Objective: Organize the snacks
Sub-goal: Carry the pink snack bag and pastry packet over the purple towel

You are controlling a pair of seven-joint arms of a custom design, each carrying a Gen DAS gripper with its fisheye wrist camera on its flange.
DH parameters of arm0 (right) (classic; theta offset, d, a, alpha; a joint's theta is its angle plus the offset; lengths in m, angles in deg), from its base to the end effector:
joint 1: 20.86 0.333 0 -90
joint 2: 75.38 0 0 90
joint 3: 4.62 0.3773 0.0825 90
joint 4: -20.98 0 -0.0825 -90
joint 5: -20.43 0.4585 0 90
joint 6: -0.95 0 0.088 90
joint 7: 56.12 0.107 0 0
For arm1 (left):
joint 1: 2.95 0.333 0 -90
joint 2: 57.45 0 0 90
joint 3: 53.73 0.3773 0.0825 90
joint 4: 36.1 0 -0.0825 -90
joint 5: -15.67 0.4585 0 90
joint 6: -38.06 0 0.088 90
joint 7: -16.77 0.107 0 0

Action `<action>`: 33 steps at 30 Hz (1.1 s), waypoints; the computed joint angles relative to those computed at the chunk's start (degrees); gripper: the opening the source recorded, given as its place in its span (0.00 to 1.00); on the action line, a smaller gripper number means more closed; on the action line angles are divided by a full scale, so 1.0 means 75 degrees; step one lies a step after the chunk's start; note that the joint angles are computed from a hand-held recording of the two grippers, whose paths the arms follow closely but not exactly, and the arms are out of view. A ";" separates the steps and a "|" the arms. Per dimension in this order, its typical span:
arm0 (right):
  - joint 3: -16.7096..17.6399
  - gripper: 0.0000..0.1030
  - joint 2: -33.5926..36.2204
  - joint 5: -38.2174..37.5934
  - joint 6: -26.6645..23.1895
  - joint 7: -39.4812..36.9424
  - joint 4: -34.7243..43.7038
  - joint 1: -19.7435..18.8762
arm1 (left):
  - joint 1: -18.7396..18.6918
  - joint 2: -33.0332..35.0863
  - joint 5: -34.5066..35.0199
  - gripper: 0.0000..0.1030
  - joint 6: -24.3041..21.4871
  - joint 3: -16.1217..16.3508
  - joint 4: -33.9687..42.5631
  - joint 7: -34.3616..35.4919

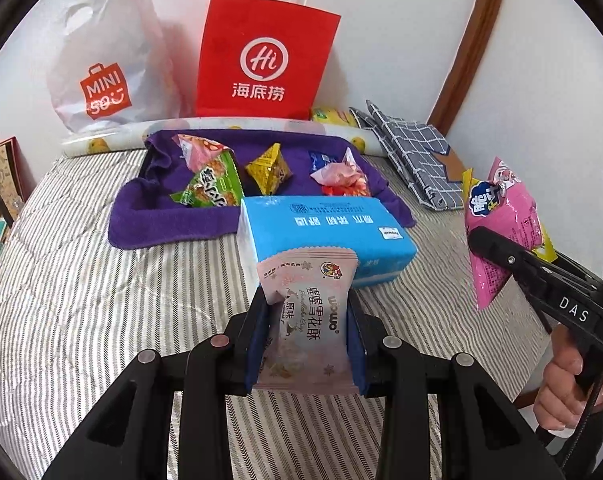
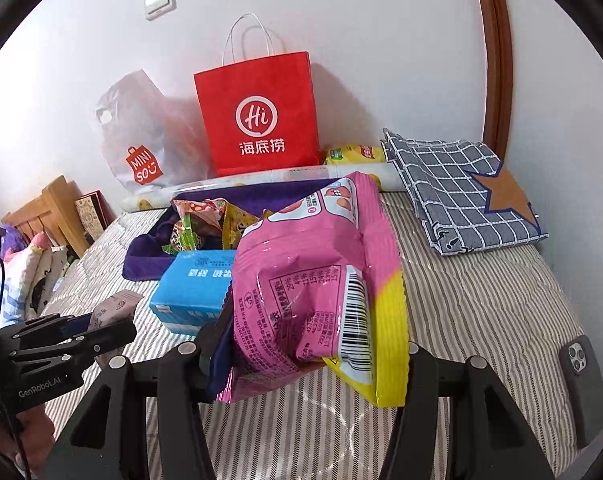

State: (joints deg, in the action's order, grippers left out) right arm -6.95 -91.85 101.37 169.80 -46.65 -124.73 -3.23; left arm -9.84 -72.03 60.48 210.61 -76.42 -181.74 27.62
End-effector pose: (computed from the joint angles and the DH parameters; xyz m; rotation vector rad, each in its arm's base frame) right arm 0.4807 0.0641 0.4220 -1.8898 1.3261 -0.4478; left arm 0.4164 -0.2999 0.4269 -1.9531 1.7730 -0.9471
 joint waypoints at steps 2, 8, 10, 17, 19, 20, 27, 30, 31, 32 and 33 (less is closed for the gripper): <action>0.0007 0.50 -0.0045 0.0045 0.0012 -0.0054 -0.0010 0.0012 | -0.0004 -0.0069 -0.0010 0.34 0.0018 0.0022 -0.0023 0.0003; 0.0058 0.50 -0.0148 0.0132 0.0153 -0.0235 -0.0037 0.0086 | 0.0036 -0.0236 -0.0105 0.34 0.0009 0.0013 -0.0075 0.0047; 0.0061 0.50 -0.0182 0.0113 0.0161 -0.0228 -0.0049 0.0106 | 0.0034 -0.0299 -0.0181 0.34 0.0020 0.0029 -0.0111 0.0088; 0.0061 0.50 -0.0324 0.0136 0.0217 -0.0288 -0.0096 0.0185 | 0.0113 -0.0452 -0.0358 0.34 -0.0014 -0.0045 -0.0168 0.0208; 0.0049 0.50 -0.0368 0.0055 0.0223 -0.0264 -0.0125 0.0198 | 0.0127 -0.0469 -0.0382 0.34 -0.0024 -0.0068 -0.0177 0.0233; 0.0053 0.50 -0.0378 -0.0007 0.0249 -0.0219 -0.0133 0.0203 | 0.0133 -0.0477 -0.0393 0.34 -0.0035 -0.0081 -0.0178 0.0238; -0.0054 0.50 -0.0458 -0.0602 0.0229 0.0226 -0.0206 0.0298 | 0.0250 -0.0543 -0.0359 0.34 -0.0057 -0.0185 -0.0128 0.0151; -0.0138 0.50 -0.0481 -0.0708 0.0265 0.0254 -0.0213 0.0388 | 0.0305 -0.0535 -0.0297 0.34 -0.0067 -0.0230 -0.0076 0.0091; -0.0175 0.50 -0.0488 -0.0711 0.0268 0.0246 -0.0209 0.0417 | 0.0320 -0.0522 -0.0273 0.34 -0.0066 -0.0240 -0.0056 0.0074; -0.0205 0.50 -0.0492 -0.0707 0.0263 0.0245 -0.0205 0.0444 | 0.0319 -0.0509 -0.0263 0.34 -0.0075 -0.0235 -0.0034 0.0072; -0.0231 0.50 -0.0492 -0.0714 0.0249 0.0256 -0.0195 0.0457 | 0.0325 -0.0494 -0.0242 0.34 -0.0083 -0.0237 -0.0007 0.0064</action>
